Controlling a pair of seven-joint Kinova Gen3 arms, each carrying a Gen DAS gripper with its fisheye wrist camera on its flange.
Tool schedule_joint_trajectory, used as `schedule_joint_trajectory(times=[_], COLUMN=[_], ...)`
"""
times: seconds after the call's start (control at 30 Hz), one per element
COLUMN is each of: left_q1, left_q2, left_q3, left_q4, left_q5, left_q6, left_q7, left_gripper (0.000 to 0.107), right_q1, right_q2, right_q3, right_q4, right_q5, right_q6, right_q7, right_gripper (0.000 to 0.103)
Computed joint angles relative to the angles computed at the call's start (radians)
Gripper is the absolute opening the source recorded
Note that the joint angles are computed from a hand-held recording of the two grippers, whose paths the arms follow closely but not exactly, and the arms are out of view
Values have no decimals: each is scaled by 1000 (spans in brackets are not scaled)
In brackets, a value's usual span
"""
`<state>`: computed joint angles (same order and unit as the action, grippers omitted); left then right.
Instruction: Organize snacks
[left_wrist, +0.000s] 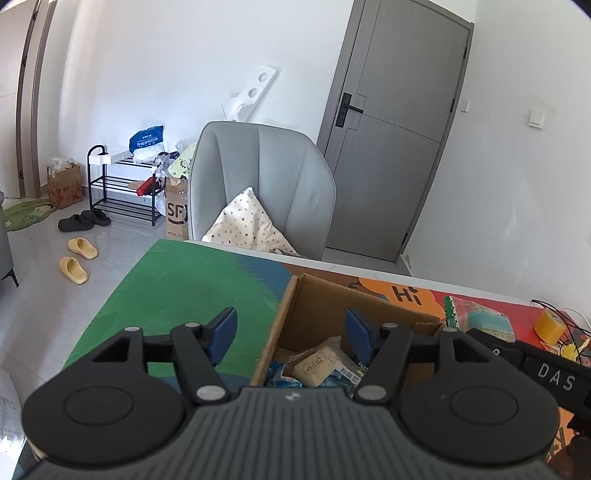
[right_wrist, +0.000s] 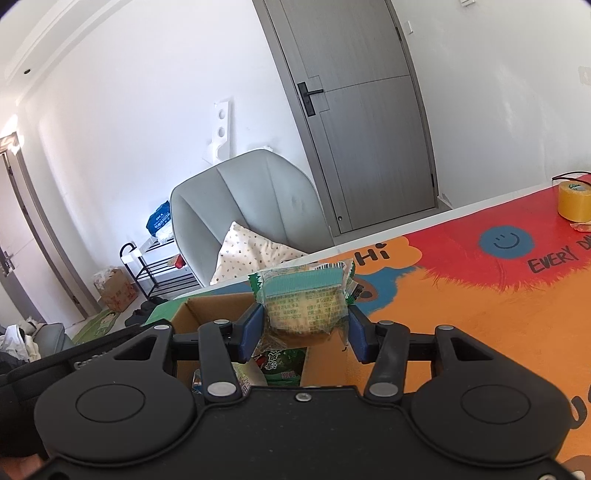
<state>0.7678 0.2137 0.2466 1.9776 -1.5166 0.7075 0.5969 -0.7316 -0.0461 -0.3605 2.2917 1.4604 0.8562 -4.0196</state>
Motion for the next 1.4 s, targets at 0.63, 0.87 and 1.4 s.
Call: schedule_joint_trajectory(times=[0.63,0.87,1.4], left_q1=[-60,-49,40], left_q2=[-79,-84,-67], left_q3=[13,41,63], left_q4=[91,101,38], left_q5=[41,52,178], left_q6=[27,66,126], left_q7=[46,46,-147], left_gripper=[79,88,96], right_q1=[-11,-32,-54], right_q2=[24,3,-93], right_q3=[1,-21,-102], right_q4=[-59,-39,29], right_q5=[-33,-99,-260], right_q6=[11,55,134], right_q7=[17,18,38], right_gripper=[83,91,103])
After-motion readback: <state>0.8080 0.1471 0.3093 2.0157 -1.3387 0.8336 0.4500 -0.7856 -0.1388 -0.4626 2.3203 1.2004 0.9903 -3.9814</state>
